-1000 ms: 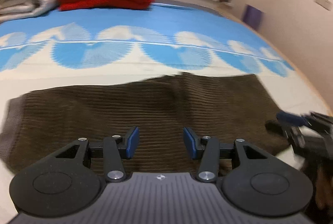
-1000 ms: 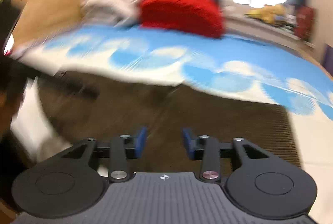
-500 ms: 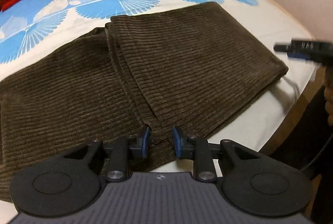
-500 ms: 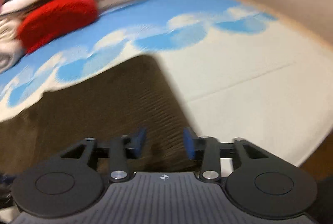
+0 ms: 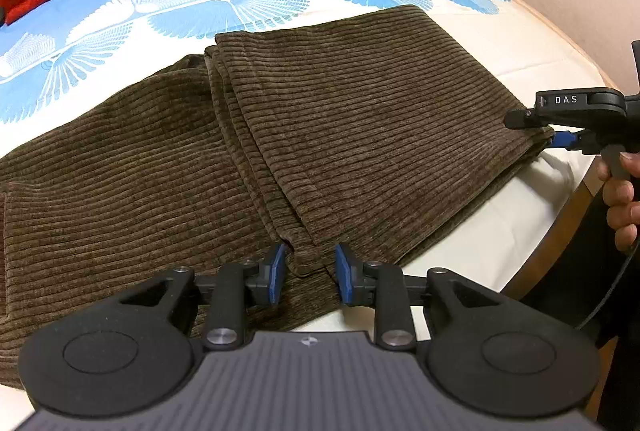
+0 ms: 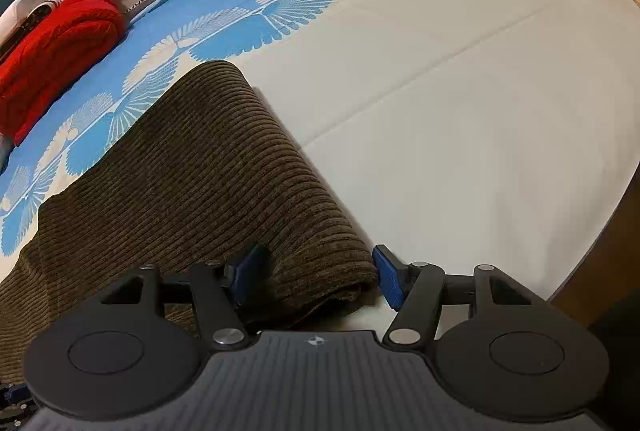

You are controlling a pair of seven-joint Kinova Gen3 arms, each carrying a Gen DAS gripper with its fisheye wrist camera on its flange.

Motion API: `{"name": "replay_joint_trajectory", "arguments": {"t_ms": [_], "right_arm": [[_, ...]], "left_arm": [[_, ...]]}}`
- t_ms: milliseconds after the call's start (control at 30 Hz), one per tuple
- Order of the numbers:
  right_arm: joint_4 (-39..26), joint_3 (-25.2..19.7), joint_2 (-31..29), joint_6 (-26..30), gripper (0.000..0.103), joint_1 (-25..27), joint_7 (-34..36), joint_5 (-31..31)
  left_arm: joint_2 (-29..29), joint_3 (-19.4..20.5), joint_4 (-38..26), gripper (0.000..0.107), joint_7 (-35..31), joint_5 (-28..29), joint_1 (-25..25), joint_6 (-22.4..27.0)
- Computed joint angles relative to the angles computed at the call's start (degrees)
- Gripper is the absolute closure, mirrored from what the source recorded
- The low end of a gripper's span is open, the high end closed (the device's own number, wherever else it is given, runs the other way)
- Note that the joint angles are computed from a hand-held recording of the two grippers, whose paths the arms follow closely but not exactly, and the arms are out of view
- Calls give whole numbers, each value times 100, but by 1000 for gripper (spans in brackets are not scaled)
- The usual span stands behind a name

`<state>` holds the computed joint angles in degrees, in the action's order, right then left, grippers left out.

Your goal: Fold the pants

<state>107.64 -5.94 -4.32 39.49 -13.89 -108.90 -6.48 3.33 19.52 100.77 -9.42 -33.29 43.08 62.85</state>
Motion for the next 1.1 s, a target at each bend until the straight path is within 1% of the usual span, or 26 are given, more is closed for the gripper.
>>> {"name": "replay_joint_trajectory", "arguments": {"t_ms": [100,133,200,233,267,333,367,400,433,467,533,600,633,667,700,733,767,800,867,900,933,1000,1033,1067,1100], "right_arm": [[5,-34,31,-84,39,-32,-14,47],[27,-71,8,-100,41,-30,-54,107],[98,-150,-51,-201,51,-22,-167,280],[179,-185,-114,-326,60,-27,-265,399],[307,-315,-195,-544,66,48,-421,512],[567,-817,-403,-1010,70,399,-513,885],[684,-1083,-559,-1243,72,539,-418,1118],[797,-1348,-756,-1476,72,645,-231,1351],[940,-1550,-1017,-1709,73,645,2,1584],[1056,-1667,-1236,-1942,73,540,142,1817],[1334,-1610,-1554,-2408,73,62,185,2283],[1612,-1652,-1752,-2874,73,-258,127,2737],[1733,-1633,-1790,-3107,74,-403,136,2865],[1843,-1700,-1820,-3328,74,-469,238,2927],[1897,-1712,-1832,-3456,74,-560,427,2907],[1942,-1719,-1842,-3541,74,-645,576,2888],[1984,-1700,-1847,-3620,74,-755,718,2889],[2024,-1659,-1852,-3690,74,-883,843,2912],[2084,-1497,-1837,-3779,74,-1169,935,3059],[2095,-1381,-1828,-3776,74,-1357,890,3216],[2099,-1342,-1808,-3795,75,-1439,830,3337],[2121,-1124,-1801,-3798,75,-1753,969,3386],[2105,-1025,-1785,-3777,75,-1910,1125,3296],[2103,-942,-1787,-3757,75,-2047,1281,3182],[2117,-966,-1806,-3750,75,-2103,1343,3146]], "left_arm": [[-27,4,-7,76,27,-9,4,11],[-51,10,8,76,64,-32,8,4],[-112,26,51,76,148,-93,3,-19],[-142,37,68,76,193,-124,-8,-27],[-165,55,84,76,266,-175,-13,-20],[-235,88,133,76,472,-314,-30,6],[-284,100,164,75,594,-369,-55,-3],[-346,110,199,70,716,-393,-92,-21],[-450,119,262,67,896,-392,-160,-83],[-610,207,371,62,1083,-366,-334,-200],[-948,542,545,60,1318,-240,-865,-411],[-1409,762,715,59,1369,-15,-1396,-705],[-1626,848,766,57,1304,108,-1662,-856],[-1800,935,763,48,1202,223,-1927,-961],[-1930,939,732,41,1077,323,-2091,-1064],[-2021,837,697,39,860,465,-2156,-1199],[-2059,631,656,36,627,617,-2115,-1388],[-2032,369,588,32,394,755,-1968,-1535],[-1864,-160,392,28,-72,958,-1607,-1819],[-1738,-335,248,27,-305,1030,-1500,-1886],[-1547,-600,59,26,-538,1080,-1286,-1931],[-1186,-1131,-268,21,-1004,1391,-899,-1960],[-942,-1397,-486,21,-1237,1624,-746,-1864],[-728,-1556,-706,21,-1414,1774,-653,-1675],[-515,-1610,-930,22,-1505,1831,-667,-1451]]}}
